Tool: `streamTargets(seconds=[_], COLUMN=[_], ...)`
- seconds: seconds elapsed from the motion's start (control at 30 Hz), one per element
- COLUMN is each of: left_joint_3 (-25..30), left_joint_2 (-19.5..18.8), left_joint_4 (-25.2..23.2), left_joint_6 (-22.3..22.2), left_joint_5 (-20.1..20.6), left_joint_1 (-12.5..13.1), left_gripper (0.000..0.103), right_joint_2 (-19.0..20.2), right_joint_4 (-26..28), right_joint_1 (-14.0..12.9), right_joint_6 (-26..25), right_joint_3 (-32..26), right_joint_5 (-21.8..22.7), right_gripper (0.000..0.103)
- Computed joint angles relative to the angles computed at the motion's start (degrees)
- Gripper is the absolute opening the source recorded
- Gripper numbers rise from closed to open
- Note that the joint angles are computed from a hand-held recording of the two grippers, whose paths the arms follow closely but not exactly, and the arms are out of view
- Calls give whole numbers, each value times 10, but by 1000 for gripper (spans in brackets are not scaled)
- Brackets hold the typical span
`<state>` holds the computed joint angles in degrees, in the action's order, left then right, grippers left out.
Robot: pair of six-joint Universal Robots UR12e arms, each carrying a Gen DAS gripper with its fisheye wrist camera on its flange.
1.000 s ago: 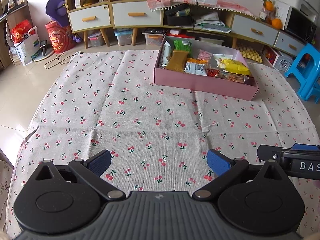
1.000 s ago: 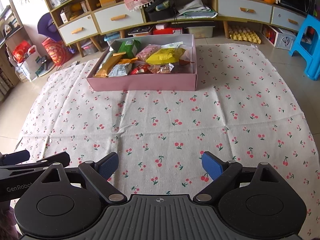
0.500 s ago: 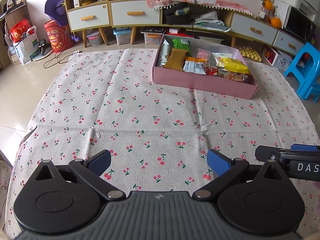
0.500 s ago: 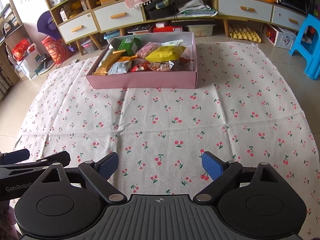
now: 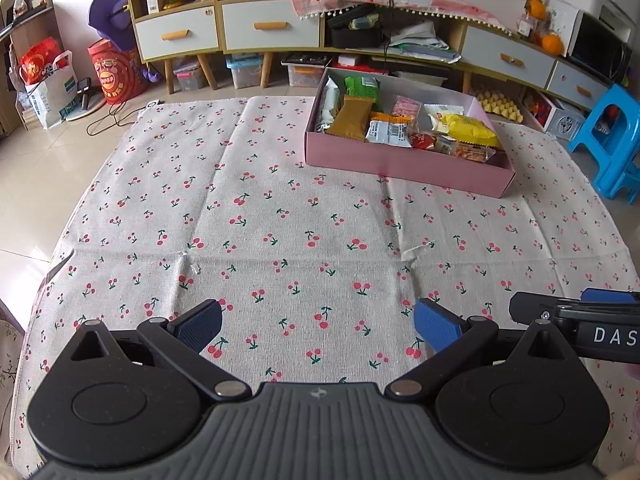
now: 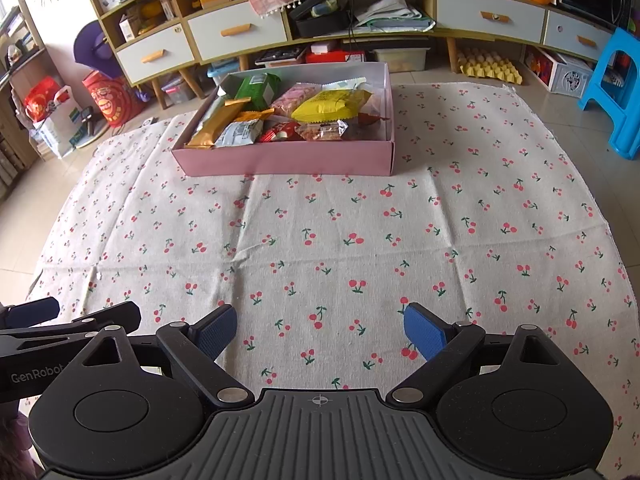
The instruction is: Organize snacks
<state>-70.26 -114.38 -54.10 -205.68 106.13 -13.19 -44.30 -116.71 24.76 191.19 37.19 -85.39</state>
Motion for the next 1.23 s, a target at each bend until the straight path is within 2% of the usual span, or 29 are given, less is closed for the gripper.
streamTargets(seconds=[1.23], left_joint_3=[2], left_joint_2=[-1], left_joint_4=[-3], left_joint_6=[12], left_joint_5=[5], left_joint_1=[-3], left_gripper=[102], right_joint_2=[0], right_joint_4=[2], right_joint_1=[0], right_joint_6=[-2], right_joint_3=[3], right_joint_5=[0], right_gripper=[93])
